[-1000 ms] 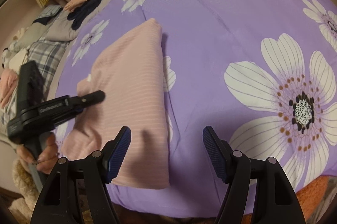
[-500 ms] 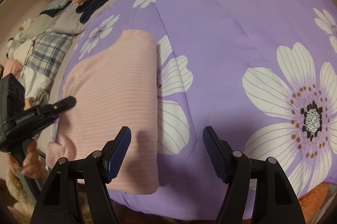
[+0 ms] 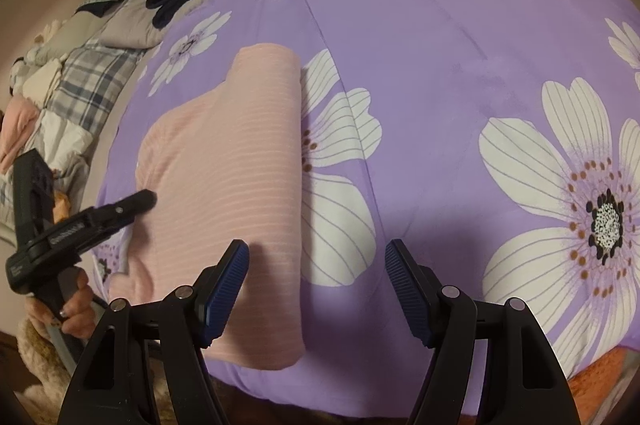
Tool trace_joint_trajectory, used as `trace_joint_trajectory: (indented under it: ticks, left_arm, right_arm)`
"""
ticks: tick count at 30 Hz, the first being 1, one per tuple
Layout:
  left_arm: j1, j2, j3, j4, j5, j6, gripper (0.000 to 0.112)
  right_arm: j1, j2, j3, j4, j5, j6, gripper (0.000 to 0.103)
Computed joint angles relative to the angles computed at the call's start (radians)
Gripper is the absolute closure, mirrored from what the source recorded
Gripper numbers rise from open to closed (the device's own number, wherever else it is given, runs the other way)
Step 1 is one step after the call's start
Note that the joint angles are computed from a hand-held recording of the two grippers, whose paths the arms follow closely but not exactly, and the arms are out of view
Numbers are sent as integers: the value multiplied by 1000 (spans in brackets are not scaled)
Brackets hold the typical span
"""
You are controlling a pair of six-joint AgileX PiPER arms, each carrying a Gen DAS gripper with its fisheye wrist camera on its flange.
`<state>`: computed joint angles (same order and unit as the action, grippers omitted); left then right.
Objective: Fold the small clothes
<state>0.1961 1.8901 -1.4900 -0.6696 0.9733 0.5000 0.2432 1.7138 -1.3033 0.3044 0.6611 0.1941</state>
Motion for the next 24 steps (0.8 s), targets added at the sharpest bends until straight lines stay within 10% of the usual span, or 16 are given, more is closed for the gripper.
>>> trace_joint_trajectory:
  ticks: [4, 18, 24]
  left_arm:
    - [35, -15, 29, -51, 7, 47, 36]
    - [11, 46, 62, -96, 71, 91, 33]
    - [9, 98, 27, -174, 141, 104, 64]
  right_arm:
    - [-4, 10, -13, 36, 7, -36, 32]
    - [10, 135, -112, 171, 58, -146, 30]
    - [8, 172, -132, 267, 35, -244, 30]
